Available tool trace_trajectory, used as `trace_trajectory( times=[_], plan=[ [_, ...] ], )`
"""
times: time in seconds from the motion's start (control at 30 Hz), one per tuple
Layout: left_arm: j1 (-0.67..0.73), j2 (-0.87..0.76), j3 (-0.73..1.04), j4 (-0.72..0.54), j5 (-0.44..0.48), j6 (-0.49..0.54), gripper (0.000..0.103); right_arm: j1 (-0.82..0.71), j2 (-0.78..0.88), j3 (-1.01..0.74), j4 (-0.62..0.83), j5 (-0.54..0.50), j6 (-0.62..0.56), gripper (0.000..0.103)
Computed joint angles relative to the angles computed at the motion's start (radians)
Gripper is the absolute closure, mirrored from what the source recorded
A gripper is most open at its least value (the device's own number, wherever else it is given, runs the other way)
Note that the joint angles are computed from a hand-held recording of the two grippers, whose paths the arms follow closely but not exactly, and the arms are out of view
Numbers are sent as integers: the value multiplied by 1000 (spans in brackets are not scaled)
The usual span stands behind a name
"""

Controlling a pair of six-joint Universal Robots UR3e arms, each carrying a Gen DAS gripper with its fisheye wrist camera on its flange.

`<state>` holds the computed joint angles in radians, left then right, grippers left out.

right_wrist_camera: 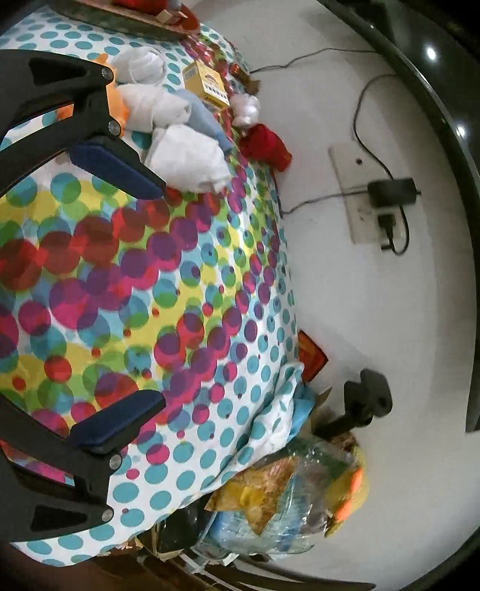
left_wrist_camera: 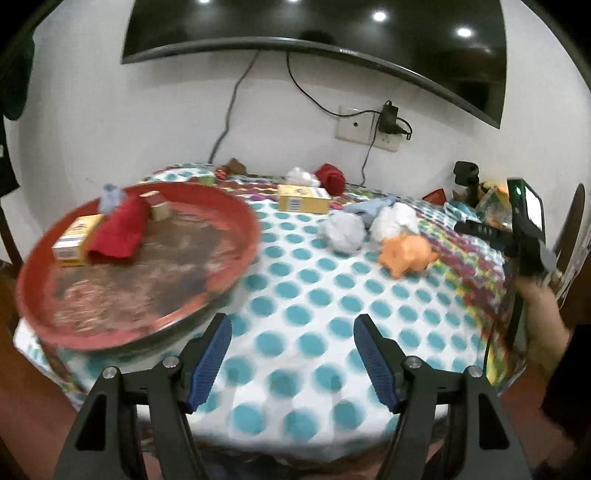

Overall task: Organize objects
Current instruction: 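Reach to the white rolled sock and grasp it with the left gripper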

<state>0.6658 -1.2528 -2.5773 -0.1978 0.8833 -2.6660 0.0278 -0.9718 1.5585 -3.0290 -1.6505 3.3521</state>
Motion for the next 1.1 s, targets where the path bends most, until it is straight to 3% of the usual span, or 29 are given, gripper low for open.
trace_trajectory(
  times=[0.13, 0.3, 0.47, 0.6, 0.77, 0.87, 1.0, 1.03, 1.1],
  plan=[
    [-288, -276, 218, 198, 207, -212, 32, -13, 2, 1, 10, 35, 16, 0],
    [-477, -525, 519, 165, 366, -342, 32, -19, 2, 3, 10, 58, 6, 0],
    [-584, -699, 770, 88, 480, -370, 32, -15, 12, -9, 23, 34, 23, 0],
    [-674, -836, 953, 39, 630, -338, 32, -8, 12, -4, 8, 20, 16, 0],
    [-681, -948, 1131, -106, 654, -408, 32, -6, 12, -5, 10, 14, 13, 0],
    [-645, -968, 1173, -177, 574, -475, 32, -1, 17, -17, 20, 8, 6, 0],
    [-632, -984, 1203, -211, 551, -497, 33, 4, 24, -33, 33, 5, -5, 0],
    [-630, -983, 1203, -216, 538, -488, 35, 5, 24, -33, 32, 3, -5, 0],
    [-624, -983, 1203, -219, 513, -479, 57, 6, 26, -35, 30, 2, -5, 0]
  ],
)
